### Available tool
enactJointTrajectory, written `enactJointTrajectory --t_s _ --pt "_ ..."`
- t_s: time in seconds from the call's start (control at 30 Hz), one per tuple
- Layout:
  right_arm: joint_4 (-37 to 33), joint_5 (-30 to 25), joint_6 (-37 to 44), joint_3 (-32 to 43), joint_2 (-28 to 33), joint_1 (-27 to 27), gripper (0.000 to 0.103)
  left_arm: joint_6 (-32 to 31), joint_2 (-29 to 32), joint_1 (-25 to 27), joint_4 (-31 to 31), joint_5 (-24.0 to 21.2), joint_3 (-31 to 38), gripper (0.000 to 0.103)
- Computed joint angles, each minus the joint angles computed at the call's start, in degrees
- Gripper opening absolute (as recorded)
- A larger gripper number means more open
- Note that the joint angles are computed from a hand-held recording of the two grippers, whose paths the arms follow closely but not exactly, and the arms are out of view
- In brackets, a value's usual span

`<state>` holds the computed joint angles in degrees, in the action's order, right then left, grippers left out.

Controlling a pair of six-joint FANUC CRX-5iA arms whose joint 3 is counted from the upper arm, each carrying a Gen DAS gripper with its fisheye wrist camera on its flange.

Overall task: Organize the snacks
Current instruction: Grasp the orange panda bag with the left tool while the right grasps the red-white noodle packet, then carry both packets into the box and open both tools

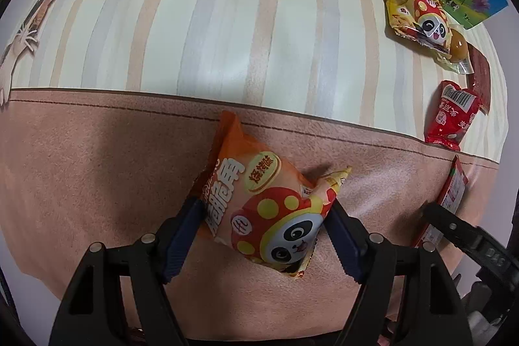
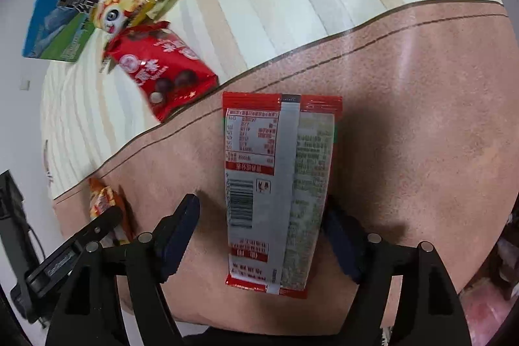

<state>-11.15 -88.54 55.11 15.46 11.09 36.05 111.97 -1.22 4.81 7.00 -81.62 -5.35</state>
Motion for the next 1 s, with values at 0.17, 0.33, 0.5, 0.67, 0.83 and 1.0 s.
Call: enactJointTrajectory --t_s 0.17,0.33,0.5,0.67,0.83,1.0 --pt "6.7 3.4 1.5 -3.0 -2.2 4.6 0.049 0.5 1.4 -0.7 0.3 -0.3 2.2 0.072" --pt "7.0 4.5 2.2 -2.6 -3.5 6.1 0.048 -1.2 1.1 1.0 3.0 -0.1 3.0 0.068" --pt "4.1 4.8 3.0 -0.5 -4.8 5.4 0.048 -2.0 1.8 1.8 5.8 0.1 5.1 0.065" --pt "1.2 3.0 6.0 7.9 -2.6 2.7 0.047 -3.2 3.0 2.5 9.8 0.9 9.6 0.065" --pt "-0.1 0.4 8.6 20.1 2.6 1.4 0.047 -4.5 5.9 3.2 13.9 2.2 16.8 0.064" --pt "-1.1 -3.4 11.0 36.3 11.0 -0.7 0.047 -6.1 11.6 4.9 15.6 1.7 27.6 0.064"
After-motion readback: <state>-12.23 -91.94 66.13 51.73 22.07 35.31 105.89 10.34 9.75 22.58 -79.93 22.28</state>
